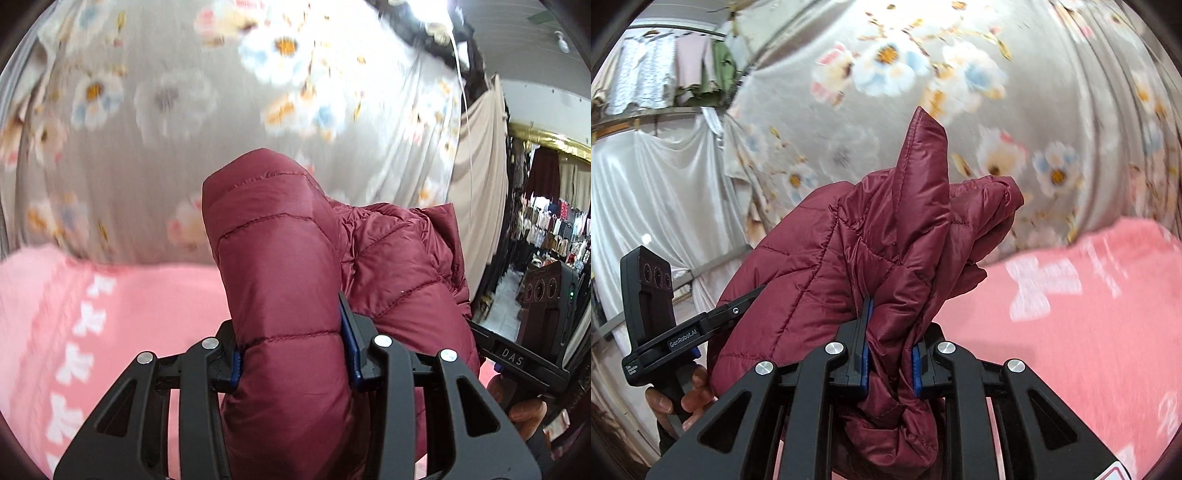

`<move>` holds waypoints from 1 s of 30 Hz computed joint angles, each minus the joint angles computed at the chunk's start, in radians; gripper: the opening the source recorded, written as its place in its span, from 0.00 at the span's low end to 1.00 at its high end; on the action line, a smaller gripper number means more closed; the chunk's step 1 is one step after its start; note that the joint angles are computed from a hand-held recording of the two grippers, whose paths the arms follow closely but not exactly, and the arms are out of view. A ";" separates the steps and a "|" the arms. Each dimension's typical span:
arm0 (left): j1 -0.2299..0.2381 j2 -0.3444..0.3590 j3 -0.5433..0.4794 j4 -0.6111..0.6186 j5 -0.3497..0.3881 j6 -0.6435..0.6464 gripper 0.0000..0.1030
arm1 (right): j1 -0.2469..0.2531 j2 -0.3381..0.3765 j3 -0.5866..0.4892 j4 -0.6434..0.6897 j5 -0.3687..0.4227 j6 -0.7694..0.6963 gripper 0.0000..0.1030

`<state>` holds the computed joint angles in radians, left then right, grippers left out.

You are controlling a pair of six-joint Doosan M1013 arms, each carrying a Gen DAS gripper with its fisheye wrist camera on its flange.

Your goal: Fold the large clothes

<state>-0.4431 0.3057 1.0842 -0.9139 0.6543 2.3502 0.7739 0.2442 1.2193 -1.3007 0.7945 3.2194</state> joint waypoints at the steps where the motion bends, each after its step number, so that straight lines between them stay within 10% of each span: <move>1: 0.007 0.005 -0.011 -0.022 -0.015 0.020 0.38 | -0.007 0.014 -0.028 -0.011 -0.015 -0.025 0.16; 10: 0.061 0.067 -0.104 -0.076 -0.074 0.086 0.38 | -0.080 0.125 -0.199 0.080 -0.152 -0.184 0.16; 30: 0.092 0.330 -0.334 0.214 0.050 -0.246 0.38 | -0.202 0.327 -0.357 0.543 -0.131 -0.477 0.16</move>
